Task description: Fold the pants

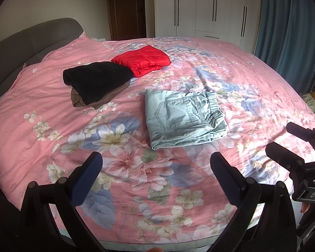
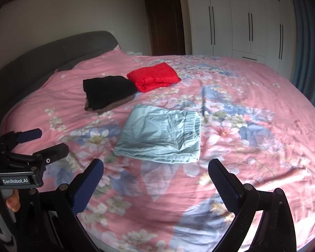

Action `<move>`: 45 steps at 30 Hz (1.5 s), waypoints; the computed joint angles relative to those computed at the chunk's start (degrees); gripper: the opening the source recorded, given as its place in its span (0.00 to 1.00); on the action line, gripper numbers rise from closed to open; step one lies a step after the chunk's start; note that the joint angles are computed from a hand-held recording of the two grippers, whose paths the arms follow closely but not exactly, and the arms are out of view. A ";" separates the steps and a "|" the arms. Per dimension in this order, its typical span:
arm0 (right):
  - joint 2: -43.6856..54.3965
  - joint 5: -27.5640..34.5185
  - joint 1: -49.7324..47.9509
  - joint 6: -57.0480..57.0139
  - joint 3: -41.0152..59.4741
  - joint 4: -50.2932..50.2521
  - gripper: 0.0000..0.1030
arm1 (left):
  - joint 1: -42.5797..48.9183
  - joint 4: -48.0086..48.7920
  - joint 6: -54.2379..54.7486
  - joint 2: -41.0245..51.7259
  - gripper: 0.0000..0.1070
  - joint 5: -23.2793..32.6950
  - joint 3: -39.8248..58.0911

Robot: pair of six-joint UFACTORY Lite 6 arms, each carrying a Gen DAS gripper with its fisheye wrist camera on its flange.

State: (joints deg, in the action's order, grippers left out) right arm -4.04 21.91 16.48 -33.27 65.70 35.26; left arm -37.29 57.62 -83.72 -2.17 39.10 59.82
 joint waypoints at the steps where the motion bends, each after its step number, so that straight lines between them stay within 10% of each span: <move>1: 0.00 -0.03 0.09 0.48 0.04 -0.43 0.96 | -0.01 -0.02 -0.04 0.03 0.96 -0.01 -0.01; 45: 0.69 -0.02 0.62 3.14 1.18 -2.83 0.96 | 2.21 -0.25 1.68 -0.03 0.96 -1.71 -0.53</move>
